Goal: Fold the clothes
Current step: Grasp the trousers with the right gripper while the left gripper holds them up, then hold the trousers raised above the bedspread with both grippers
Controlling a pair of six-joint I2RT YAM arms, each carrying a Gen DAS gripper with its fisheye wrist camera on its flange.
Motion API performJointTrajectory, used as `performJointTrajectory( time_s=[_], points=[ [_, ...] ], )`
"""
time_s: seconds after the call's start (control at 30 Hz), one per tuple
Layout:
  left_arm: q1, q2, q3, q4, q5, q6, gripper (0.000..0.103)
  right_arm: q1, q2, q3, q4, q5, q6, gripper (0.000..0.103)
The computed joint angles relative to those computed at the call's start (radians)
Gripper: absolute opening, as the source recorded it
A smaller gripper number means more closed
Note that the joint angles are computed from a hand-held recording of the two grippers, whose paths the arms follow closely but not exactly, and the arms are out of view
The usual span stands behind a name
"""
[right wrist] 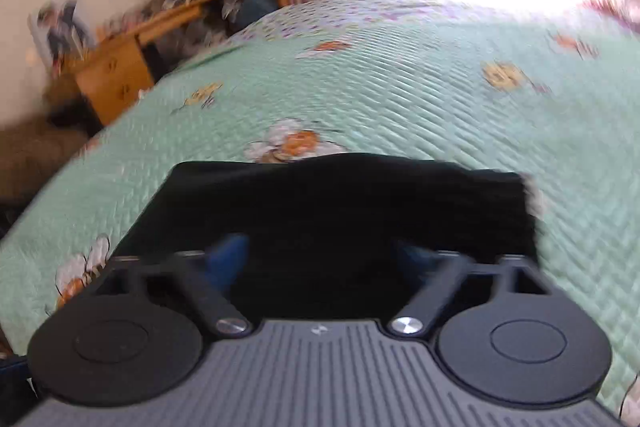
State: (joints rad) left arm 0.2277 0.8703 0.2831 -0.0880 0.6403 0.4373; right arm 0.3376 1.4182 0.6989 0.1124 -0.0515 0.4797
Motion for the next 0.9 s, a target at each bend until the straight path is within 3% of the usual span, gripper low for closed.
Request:
performJointTrajectory(
  time_s=[0.03, 0.07, 0.1, 0.17, 0.2, 0.23, 0.27, 0.33, 0.43, 0.5, 0.53, 0.6, 0.67, 0.73, 0.8, 0.9],
  points=[
    [0.010, -0.037, -0.013, -0.019, 0.010, 0.007, 0.102, -0.057, -0.077, -0.063, 0.002, -0.062, 0.032, 0.014],
    [0.016, -0.082, -0.026, -0.042, 0.017, 0.013, 0.102, -0.075, -0.153, -0.114, -0.006, -0.062, 0.055, 0.014],
    [0.024, -0.116, -0.032, -0.061, 0.034, 0.017, 0.102, -0.043, -0.243, -0.152, -0.038, 0.003, 0.063, 0.023],
    [0.023, -0.155, -0.036, -0.074, 0.059, -0.001, 0.102, 0.104, -0.396, -0.202, -0.095, 0.209, 0.078, 0.059],
    [0.012, -0.165, -0.037, -0.069, 0.061, -0.016, 0.102, 0.205, -0.462, -0.229, -0.105, 0.320, 0.082, 0.087],
    [-0.002, -0.155, -0.026, -0.072, 0.054, -0.019, 0.102, 0.279, -0.490, -0.260, -0.067, 0.402, 0.066, 0.096],
    [-0.018, -0.134, -0.011, -0.079, 0.042, -0.016, 0.102, 0.356, -0.499, -0.275, -0.048, 0.477, 0.057, 0.096],
    [-0.050, -0.106, 0.012, -0.110, 0.009, -0.020, 0.102, 0.382, -0.403, -0.258, 0.003, 0.473, 0.027, 0.096],
    [-0.051, -0.095, 0.026, -0.163, -0.026, -0.009, 0.102, 0.339, -0.298, -0.233, -0.069, 0.522, 0.051, 0.095],
    [-0.002, -0.142, 0.019, -0.213, -0.012, 0.015, 0.102, 0.278, -0.324, -0.260, -0.119, 0.529, 0.103, 0.098],
    [0.025, -0.166, 0.016, -0.240, -0.001, 0.029, 0.102, 0.228, -0.395, -0.304, -0.119, 0.463, 0.135, 0.098],
    [0.096, -0.190, 0.029, -0.283, 0.052, 0.045, 0.102, 0.227, -0.473, -0.333, -0.153, 0.461, 0.203, 0.099],
    [0.162, -0.206, 0.046, -0.312, 0.109, 0.049, 0.102, 0.283, -0.517, -0.331, -0.202, 0.544, 0.200, 0.099],
    [0.210, -0.186, 0.075, -0.317, 0.161, 0.031, 0.102, 0.309, -0.577, -0.339, -0.211, 0.553, 0.204, 0.099],
    [0.272, -0.098, 0.142, -0.358, 0.241, 0.022, 0.102, 0.299, -0.643, -0.350, -0.209, 0.499, 0.223, 0.099],
    [0.380, 0.093, 0.263, -0.453, 0.378, -0.020, 0.102, 0.220, -0.734, -0.365, -0.217, 0.335, 0.302, 0.099]
  ],
)
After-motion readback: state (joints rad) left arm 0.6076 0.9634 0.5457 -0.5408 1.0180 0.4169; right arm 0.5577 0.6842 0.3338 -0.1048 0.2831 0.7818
